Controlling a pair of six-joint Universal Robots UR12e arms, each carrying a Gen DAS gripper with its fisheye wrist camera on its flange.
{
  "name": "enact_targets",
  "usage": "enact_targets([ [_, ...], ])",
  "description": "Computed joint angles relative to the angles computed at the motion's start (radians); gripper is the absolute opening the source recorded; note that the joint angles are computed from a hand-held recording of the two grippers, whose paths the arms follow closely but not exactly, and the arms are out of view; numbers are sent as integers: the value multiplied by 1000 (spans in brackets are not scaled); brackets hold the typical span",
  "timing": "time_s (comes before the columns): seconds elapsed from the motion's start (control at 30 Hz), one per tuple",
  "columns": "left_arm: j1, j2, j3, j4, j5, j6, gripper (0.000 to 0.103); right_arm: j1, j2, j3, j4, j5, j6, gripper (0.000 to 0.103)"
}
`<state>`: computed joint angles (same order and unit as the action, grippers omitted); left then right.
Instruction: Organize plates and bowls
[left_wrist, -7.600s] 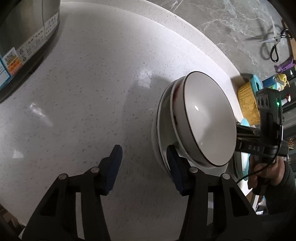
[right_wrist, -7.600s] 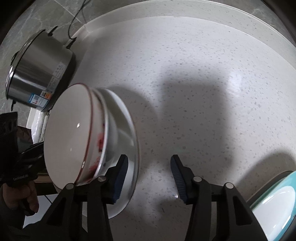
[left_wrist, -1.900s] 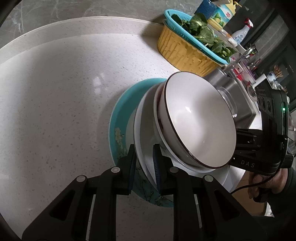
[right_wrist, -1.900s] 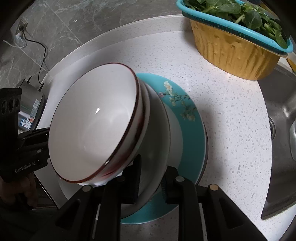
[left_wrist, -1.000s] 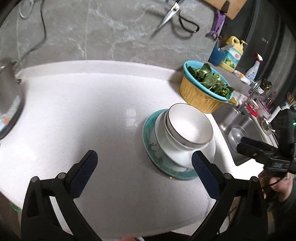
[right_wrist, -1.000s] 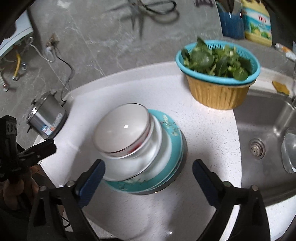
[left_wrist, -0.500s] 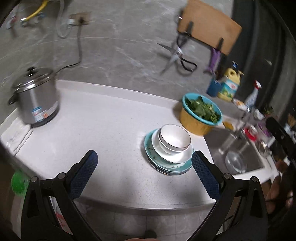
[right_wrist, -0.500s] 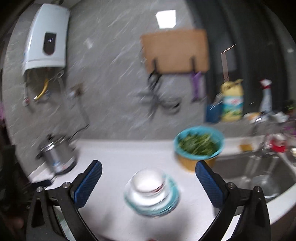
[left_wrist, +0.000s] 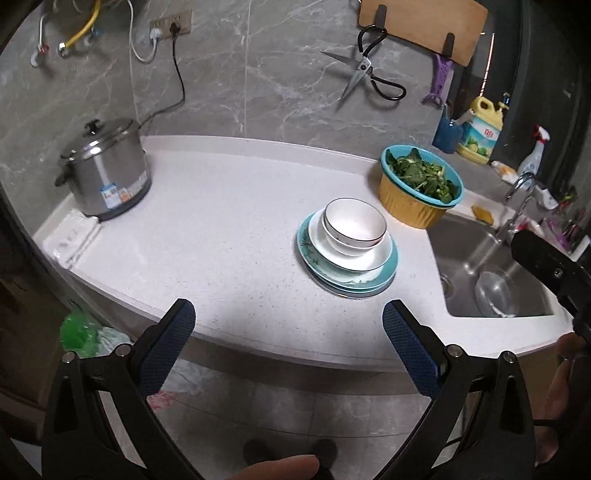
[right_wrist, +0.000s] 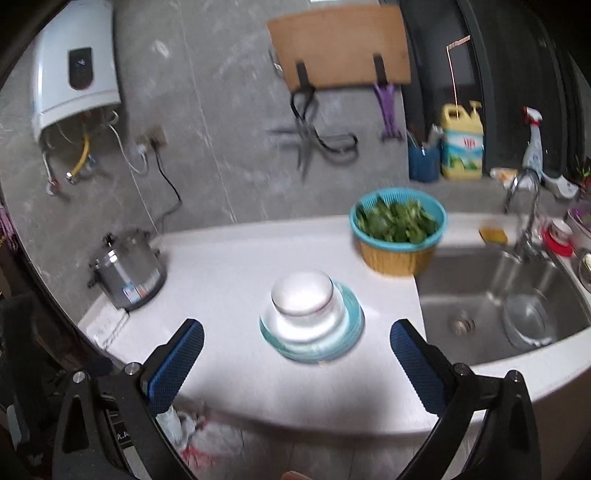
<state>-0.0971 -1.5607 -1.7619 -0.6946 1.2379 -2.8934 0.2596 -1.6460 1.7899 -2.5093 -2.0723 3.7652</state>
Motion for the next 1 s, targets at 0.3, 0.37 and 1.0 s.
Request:
enact_targets([
  [0.3,-18,31,-12,14,31,-42,103,9,-16,-35,166,-25,40,103],
  [0.37,-20,32,-7,12,28,-47,103,11,-15,-39,170,-24,34,103],
  [1.0,-34,-12,54,11,39,-22,103,2,-5,-50,183,-38,6,103],
])
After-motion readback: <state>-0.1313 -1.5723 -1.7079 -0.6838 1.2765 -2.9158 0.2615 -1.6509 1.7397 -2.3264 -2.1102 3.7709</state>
